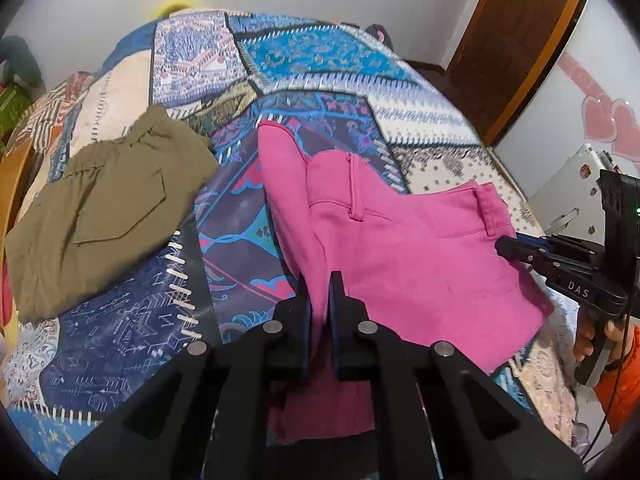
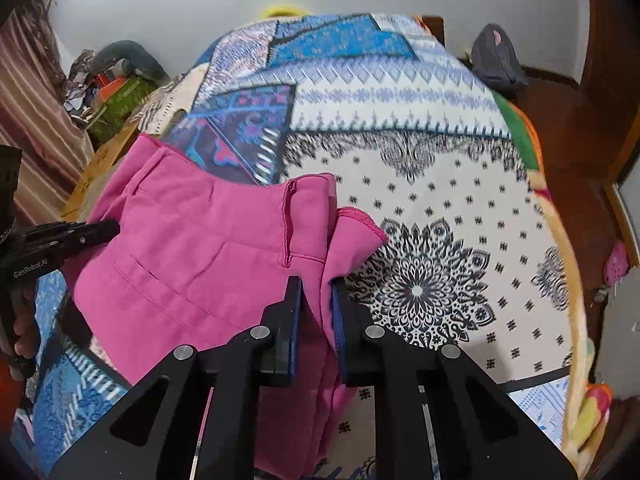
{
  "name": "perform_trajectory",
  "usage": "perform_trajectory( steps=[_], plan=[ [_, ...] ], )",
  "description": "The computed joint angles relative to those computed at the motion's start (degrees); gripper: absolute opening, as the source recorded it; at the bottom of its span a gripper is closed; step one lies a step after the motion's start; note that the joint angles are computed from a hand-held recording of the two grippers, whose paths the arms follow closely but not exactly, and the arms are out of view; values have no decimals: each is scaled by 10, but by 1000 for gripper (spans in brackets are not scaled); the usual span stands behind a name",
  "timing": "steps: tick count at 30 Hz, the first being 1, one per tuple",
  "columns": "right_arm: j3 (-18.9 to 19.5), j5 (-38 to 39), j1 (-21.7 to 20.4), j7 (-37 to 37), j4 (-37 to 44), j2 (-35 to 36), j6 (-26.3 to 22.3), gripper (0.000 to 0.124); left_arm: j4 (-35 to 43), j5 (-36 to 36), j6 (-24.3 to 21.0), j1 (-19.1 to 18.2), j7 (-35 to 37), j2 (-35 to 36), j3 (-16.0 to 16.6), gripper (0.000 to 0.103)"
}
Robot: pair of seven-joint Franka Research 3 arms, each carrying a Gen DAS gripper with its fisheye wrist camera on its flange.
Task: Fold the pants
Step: 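Lift the pink pants edge with both tools and fold it over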
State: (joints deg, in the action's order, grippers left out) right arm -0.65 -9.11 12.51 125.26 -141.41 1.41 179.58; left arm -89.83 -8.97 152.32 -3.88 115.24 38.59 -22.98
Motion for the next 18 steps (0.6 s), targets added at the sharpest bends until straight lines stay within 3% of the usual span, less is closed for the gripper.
perform_trajectory(
  steps=[2,5,11,18],
  plan=[
    [2,-12,0,8,1,-12,2,12,-35,-17,29,24,33,-24,-25,6],
    [18,-105,-21,85,14,-23,-4,11,-82,-38,64,47,67,-62,-48,6],
    [49,-202,-43,163,53,-35,-28,10,-129,-94,93,87,123,-115,-79,6],
    [54,-292,-31,220,126,-17,-52,10,-121,-157,88,109,164,-139,-69,6]
  ],
)
